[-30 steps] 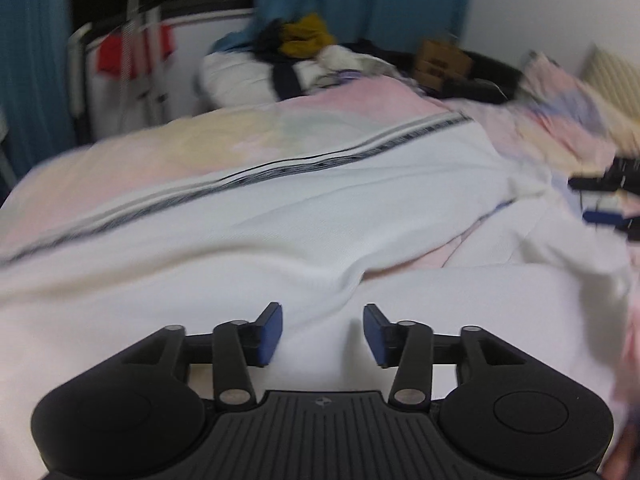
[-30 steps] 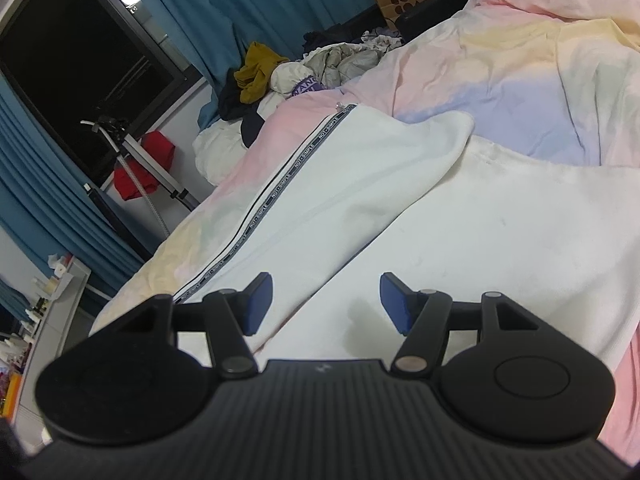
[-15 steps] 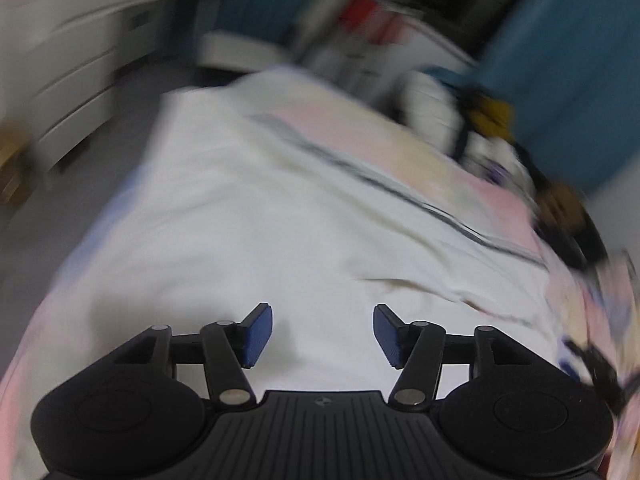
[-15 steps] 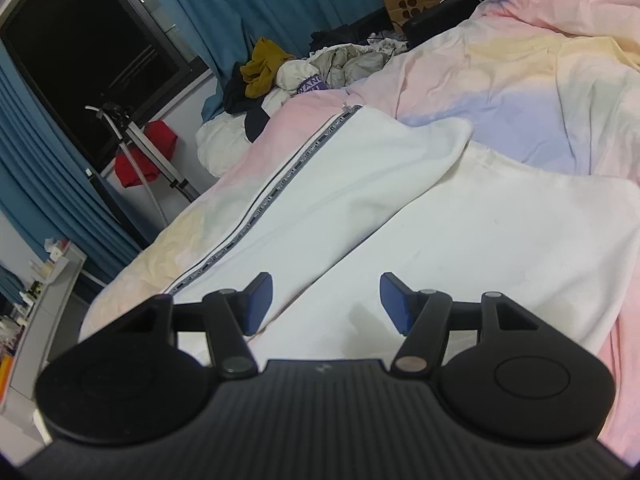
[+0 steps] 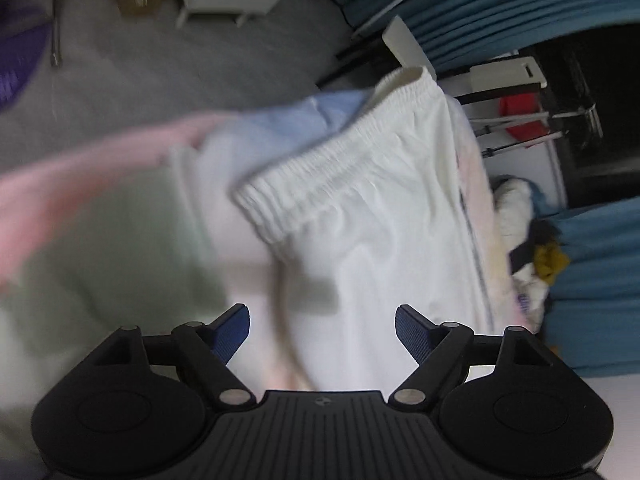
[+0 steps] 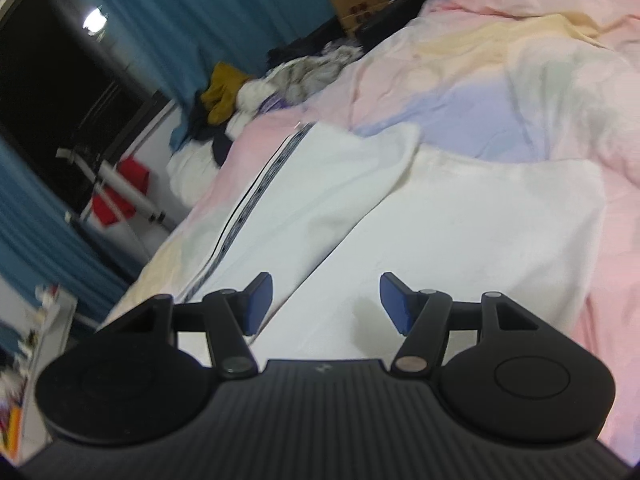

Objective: Fold clothes
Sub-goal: 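Grasp the other ribbed cuff with the left gripper and lift it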

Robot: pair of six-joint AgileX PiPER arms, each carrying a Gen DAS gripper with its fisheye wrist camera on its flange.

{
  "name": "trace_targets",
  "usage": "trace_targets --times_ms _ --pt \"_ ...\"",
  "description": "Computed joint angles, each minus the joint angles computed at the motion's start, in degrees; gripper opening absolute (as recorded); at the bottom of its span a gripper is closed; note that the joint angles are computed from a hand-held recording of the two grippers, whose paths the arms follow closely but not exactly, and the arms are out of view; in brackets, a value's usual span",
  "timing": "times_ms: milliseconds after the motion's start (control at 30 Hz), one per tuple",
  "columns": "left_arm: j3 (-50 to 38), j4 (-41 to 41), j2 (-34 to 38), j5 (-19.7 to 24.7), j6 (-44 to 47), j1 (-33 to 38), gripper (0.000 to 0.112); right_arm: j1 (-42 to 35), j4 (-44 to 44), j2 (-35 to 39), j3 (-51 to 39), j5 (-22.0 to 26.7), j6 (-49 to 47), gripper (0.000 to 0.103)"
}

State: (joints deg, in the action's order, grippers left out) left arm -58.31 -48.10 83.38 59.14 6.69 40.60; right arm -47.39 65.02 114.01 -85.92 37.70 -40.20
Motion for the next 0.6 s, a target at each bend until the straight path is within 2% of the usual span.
trace_targets --times_ms 33,67,167,267,333,400,433,533,567,600 --pt "-0.3 -1.3 1.4 0.0 0.2 -0.7 0.079 -1.1 0.5 0.4 -0.6 0.1 1.1 0.063" --pt "0.4 -0.4 1.3 -2.1 -1.9 -3.0 0.075 -2.4 0.7 0.9 -1.2 0.0 2.6 0.062" --pt "1.0 0.0 1.9 -5.3 -3.8 -6.1 0.071 -7.0 -0.2 3.1 -3.2 -2.4 10.5 0.063" --pt "0.6 0.5 2.6 -6.9 -5.9 -7.0 0.071 -11.0 -7.1 6.9 -6.9 -5.0 22.9 0.063" --pt "-0.1 3.1 3.7 -7.9 -9.5 -8.1 0.071 -12.5 -15.4 10.0 -9.8 -6.2 33.7 0.062" --pt "0.2 4.9 4.2 -9.2 -12.0 -8.5 0.07 -13.5 -19.4 13.7 -13.1 -4.2 38.9 0.062" --pt "0.6 3.7 4.3 -9.9 -11.0 -8.7 0.07 -14.1 -18.8 16.0 -15.3 -1.4 39.5 0.062" --pt "2.0 0.5 4.4 -12.8 -8.3 -10.0 0.066 -14.5 -11.3 22.2 -21.9 7.2 35.0 0.062" --pt "2.5 -0.1 4.2 -14.4 -7.9 -10.8 0.063 -13.7 -11.5 23.4 -23.5 8.1 34.8 0.062" --pt "3.2 -0.3 3.7 -16.4 -7.7 -11.9 0.054 -12.6 -12.6 23.8 -24.2 7.3 34.9 0.061"
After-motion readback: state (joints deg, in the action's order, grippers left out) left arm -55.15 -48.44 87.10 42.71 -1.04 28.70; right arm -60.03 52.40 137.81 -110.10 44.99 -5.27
